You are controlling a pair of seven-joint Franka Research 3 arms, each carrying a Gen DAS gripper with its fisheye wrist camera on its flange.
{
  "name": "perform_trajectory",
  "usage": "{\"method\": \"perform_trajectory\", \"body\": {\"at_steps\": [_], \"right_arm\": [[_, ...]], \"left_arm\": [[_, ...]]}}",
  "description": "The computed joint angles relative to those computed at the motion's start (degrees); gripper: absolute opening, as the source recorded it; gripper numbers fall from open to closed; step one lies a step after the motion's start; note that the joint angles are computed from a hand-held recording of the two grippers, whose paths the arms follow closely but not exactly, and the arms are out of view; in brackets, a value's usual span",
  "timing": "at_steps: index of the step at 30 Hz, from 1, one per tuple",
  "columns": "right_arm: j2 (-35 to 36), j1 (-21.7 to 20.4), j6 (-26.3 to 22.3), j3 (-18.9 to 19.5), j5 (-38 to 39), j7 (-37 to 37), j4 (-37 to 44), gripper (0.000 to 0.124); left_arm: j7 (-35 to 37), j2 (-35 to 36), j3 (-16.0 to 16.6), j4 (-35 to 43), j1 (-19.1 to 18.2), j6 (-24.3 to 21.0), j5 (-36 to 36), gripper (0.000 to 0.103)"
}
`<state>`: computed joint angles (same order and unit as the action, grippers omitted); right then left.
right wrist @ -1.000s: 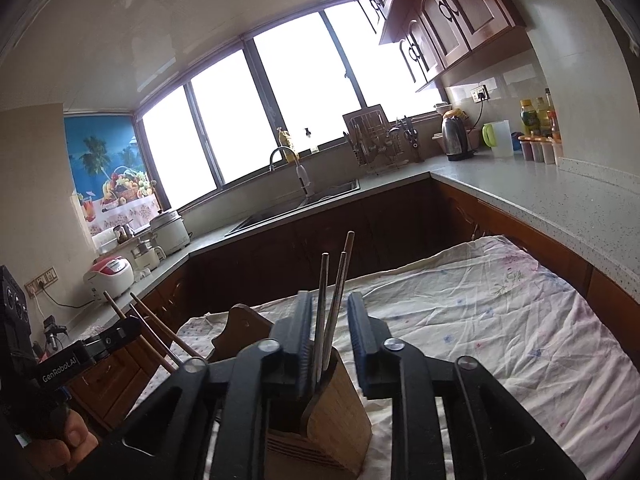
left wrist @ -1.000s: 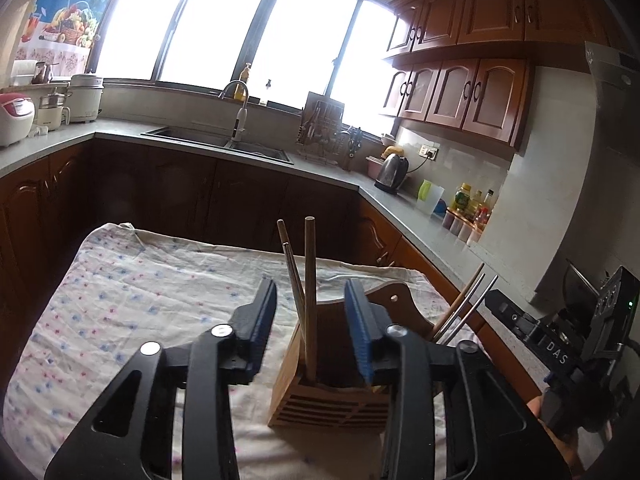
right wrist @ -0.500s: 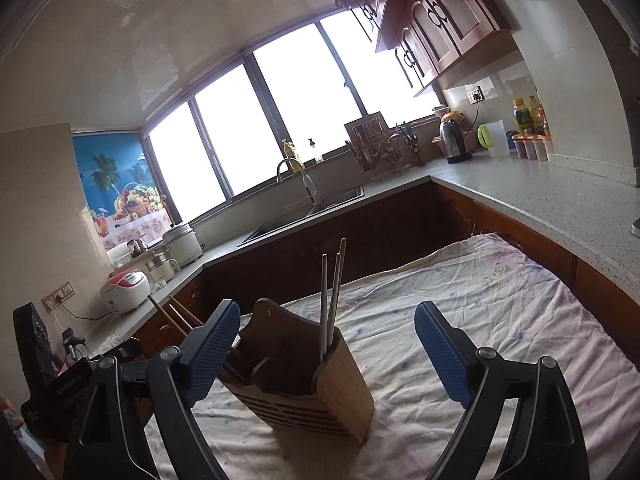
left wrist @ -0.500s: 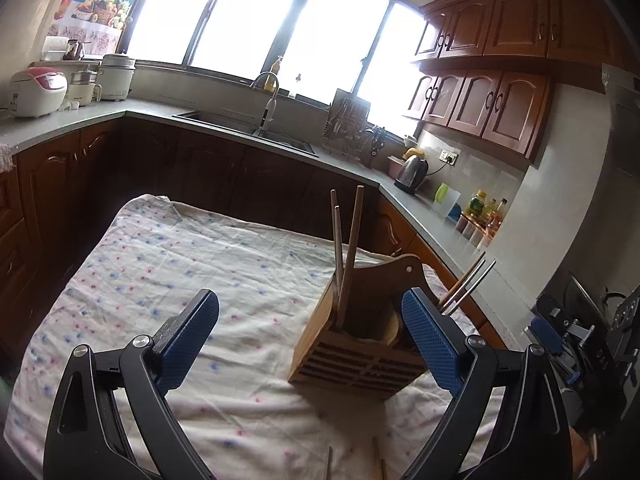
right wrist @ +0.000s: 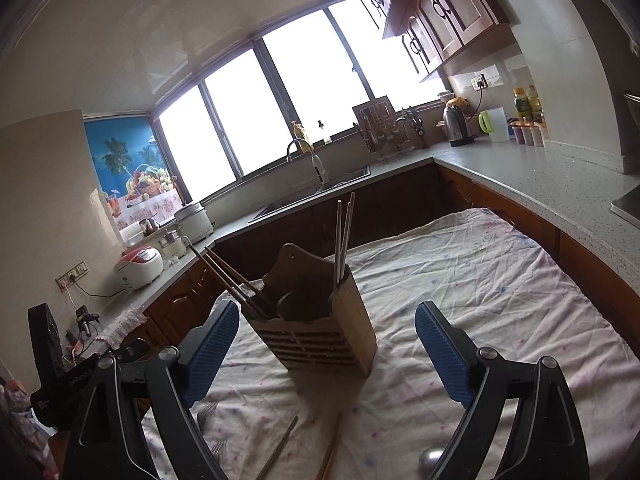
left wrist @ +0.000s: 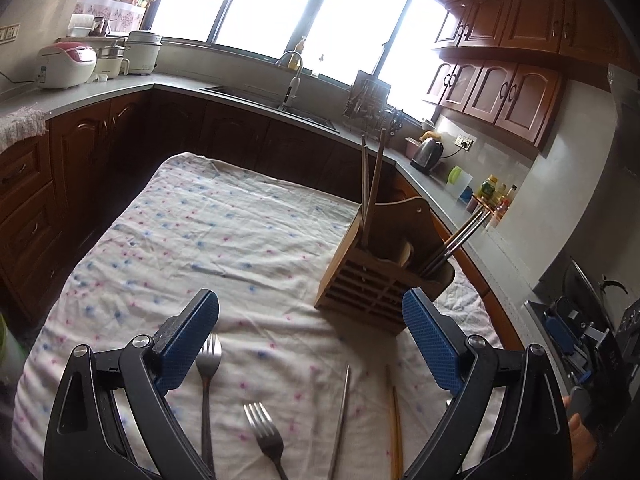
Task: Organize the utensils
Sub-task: 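Pull both grippers back from the holder toward the utensils on the cloth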
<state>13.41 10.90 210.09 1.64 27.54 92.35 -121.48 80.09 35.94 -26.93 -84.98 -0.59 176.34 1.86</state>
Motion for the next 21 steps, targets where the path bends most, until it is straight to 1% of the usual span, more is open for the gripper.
{"method": "perform_trajectory", "body": {"at_steps": [4,6,8,10,15,17,21], "right_arm": [[-2.5,0.3,0.7,0.4,0.7,1.0,-4.8,0.092],[-3.4,0.6,0.7,0.4,1.4,1.1,-6.6,0.092],[-4.3,1.2,0.9,0.3,2.7,0.7,-8.4,0.092],[-5.1,1.4,1.0,0.3,3.4,0.7,-10.1,0.092],[-6.7,2.0,1.9,0.5,4.9,0.9,-14.0,0.092],[-7.0,2.1,2.0,0.6,5.0,1.2,-15.2,0.092],[-7.4,2.5,1.7,0.7,5.3,1.0,-16.6,0.092]], "left_arm": [[-0.2,-3.4,-1.5,-6.5,2.3,1.6,-0.7,0.095],[-0.7,-4.9,-1.6,-9.0,2.7,2.2,-0.6,0.095],[-0.7,-5.8,-2.8,-11.3,4.0,3.0,-0.5,0.095],[-1.1,-6.7,-3.1,-13.4,4.6,3.4,-0.2,0.095],[-1.9,-8.1,-4.2,-17.2,6.0,3.1,0.0,0.095],[-1.7,-8.4,-5.2,-18.6,7.0,3.0,-0.2,0.095],[-2.2,-9.2,-5.5,-20.7,7.6,3.0,-0.5,0.095]]}}
